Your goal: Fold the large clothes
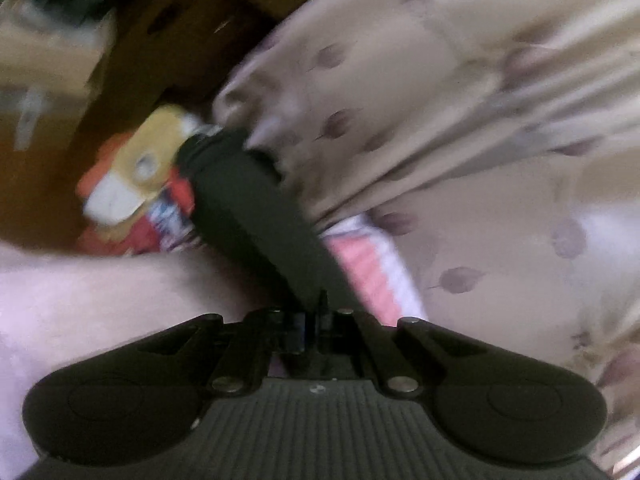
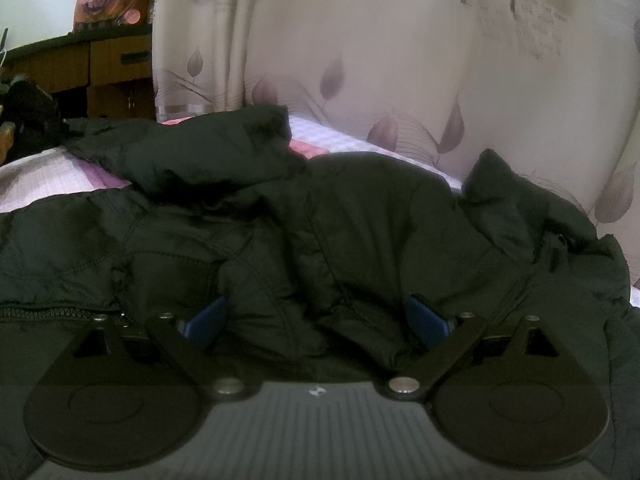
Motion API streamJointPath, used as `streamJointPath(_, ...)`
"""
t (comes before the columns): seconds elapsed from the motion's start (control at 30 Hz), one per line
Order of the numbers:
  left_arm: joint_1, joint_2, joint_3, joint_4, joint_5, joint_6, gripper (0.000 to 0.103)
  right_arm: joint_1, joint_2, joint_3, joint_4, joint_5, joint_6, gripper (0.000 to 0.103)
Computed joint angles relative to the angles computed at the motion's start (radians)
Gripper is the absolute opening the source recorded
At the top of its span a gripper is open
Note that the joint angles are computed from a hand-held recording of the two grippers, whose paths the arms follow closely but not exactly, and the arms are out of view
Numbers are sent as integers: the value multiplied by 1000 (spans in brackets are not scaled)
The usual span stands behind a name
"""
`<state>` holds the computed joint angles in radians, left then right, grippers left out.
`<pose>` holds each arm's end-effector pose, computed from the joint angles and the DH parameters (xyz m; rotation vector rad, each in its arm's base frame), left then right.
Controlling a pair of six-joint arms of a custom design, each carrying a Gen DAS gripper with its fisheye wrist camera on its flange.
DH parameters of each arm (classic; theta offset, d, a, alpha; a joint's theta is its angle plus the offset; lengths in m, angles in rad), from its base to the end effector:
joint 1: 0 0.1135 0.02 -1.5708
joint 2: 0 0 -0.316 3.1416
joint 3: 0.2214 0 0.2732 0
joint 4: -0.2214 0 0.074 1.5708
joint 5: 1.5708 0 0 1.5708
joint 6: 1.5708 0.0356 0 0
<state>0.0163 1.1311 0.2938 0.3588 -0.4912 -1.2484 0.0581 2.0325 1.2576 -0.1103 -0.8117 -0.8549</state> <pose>0.2017 0.0201 0.1931 -1.4120 1.4172 -0.2900 0.4533 0.0522 0.1766 -1.2495 1.7929 0.5564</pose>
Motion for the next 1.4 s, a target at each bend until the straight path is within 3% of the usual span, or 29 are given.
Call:
streamJointPath(0.2,-217,-43,255,-135,-209,200,2,-17,8,26,0,-21,90,97)
streamJointPath(0.37,-387,109,536,-131,-244,454,2,-114,-51,-23,62,-168,244,97)
streamJointPath(0.43,-458,210,662,-123,-224,536,3,-166,-76,-27,41,-244,251,97)
streamJointPath(0.57,-553,406,868,-113,-137,603,3,-262,-110,-13,-23,-321,195,98)
streamJointPath(0.73,-634,670,1101,-138,-36,663,3,-392,-72,70,-104,-365,175,98)
streamJointPath(0.93,-635,963,1309,-223,123,657,7,-501,47,218,-185,-364,227,98)
streamJointPath(1.0,-635,1026,1329,-217,157,700,18,-522,82,261,-221,-363,239,98)
streamJointPath(1.07,-625,1059,1338,-229,188,718,44,-534,111,297,-232,-366,268,98)
streamJointPath(1.1,-629,1067,1327,-214,187,732,51,-536,122,312,-237,-367,279,98)
streamJointPath(1.17,-643,1051,1267,-165,148,741,80,-542,133,333,-240,-379,300,98)
streamJointPath(1.27,-669,999,1142,-30,67,747,103,-532,160,395,-279,-403,339,98)
streamJointPath(1.4,-659,906,995,63,-10,721,103,-485,212,505,-360,-391,407,98)
